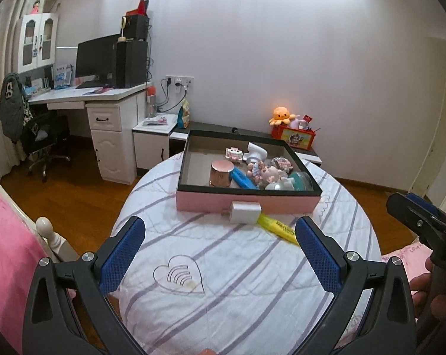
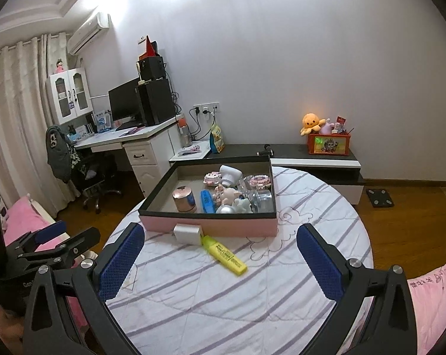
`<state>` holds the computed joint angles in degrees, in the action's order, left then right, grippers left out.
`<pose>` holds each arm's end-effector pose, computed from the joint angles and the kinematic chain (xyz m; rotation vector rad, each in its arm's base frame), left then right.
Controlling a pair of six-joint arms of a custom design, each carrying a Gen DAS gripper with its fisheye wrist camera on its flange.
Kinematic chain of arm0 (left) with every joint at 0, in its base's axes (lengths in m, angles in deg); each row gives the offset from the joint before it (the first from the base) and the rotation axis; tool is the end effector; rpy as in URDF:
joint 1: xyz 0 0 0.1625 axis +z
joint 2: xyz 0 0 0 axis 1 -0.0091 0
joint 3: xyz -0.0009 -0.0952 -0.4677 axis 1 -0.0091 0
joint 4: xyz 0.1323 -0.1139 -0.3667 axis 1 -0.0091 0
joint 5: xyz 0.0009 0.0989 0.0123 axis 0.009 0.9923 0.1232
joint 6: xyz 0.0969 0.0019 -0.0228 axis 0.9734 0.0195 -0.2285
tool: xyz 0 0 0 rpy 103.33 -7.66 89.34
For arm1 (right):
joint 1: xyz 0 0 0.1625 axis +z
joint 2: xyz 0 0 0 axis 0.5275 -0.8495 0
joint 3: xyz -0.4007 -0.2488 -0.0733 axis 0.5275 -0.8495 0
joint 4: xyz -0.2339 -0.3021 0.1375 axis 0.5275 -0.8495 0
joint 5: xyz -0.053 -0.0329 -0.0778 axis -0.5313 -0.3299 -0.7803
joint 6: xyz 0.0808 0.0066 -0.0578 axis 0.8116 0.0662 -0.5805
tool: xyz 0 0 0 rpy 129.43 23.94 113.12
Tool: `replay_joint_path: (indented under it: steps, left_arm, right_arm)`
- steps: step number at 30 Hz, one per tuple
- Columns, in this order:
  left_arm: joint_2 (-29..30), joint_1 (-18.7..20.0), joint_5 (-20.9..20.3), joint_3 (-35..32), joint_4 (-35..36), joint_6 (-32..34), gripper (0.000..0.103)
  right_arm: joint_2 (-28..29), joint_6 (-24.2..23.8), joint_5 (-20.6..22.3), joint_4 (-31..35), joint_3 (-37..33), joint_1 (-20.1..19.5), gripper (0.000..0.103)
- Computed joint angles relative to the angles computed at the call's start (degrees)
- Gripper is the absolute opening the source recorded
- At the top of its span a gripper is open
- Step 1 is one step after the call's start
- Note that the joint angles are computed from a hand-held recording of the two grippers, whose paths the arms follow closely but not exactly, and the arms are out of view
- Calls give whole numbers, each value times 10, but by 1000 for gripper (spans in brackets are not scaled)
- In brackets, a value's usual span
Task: Organize rigid objects
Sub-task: 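Withdraw both tools and reach toward the white charger and yellow highlighter, then grasp the white charger with the left tool while the right tool grasps the yellow highlighter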
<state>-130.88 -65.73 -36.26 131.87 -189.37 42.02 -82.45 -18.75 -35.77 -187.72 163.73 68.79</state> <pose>-0.3653 -0.4066 0.1355 0.3473 2.1917 -1.2442 0.1924 -0.4330 0.3140 0.7522 -2.3594 1.2119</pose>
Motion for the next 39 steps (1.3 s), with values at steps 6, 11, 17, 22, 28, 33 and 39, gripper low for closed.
replay_joint_path:
  steps: [6, 11, 17, 22, 28, 33, 39]
  left_arm:
    - [-5, -5, 2, 7, 22, -23, 103]
    - [-4, -4, -4, 7, 27, -26, 103]
    - [4, 8, -19, 6, 21, -22, 103]
    - [20, 28, -37, -1, 5, -7, 103]
    - [46, 63, -63, -21, -23, 24, 103]
    - [64, 91, -75, -41, -39, 44, 103]
    - [76, 114, -85, -55, -41, 50, 103]
  right_arm:
    - [-1, 2, 0, -2, 12, -8, 103]
    - [5, 0, -6, 0, 11, -13, 103]
    - [25, -11, -18, 14, -1, -25, 103]
    - [52, -24, -32, 39, -25, -43, 103]
    - [98, -54, -46, 99, -72, -63, 103]
    - [139, -77, -69, 143, -116, -70, 103]
    - [168, -86, -71, 191, -160, -74, 94]
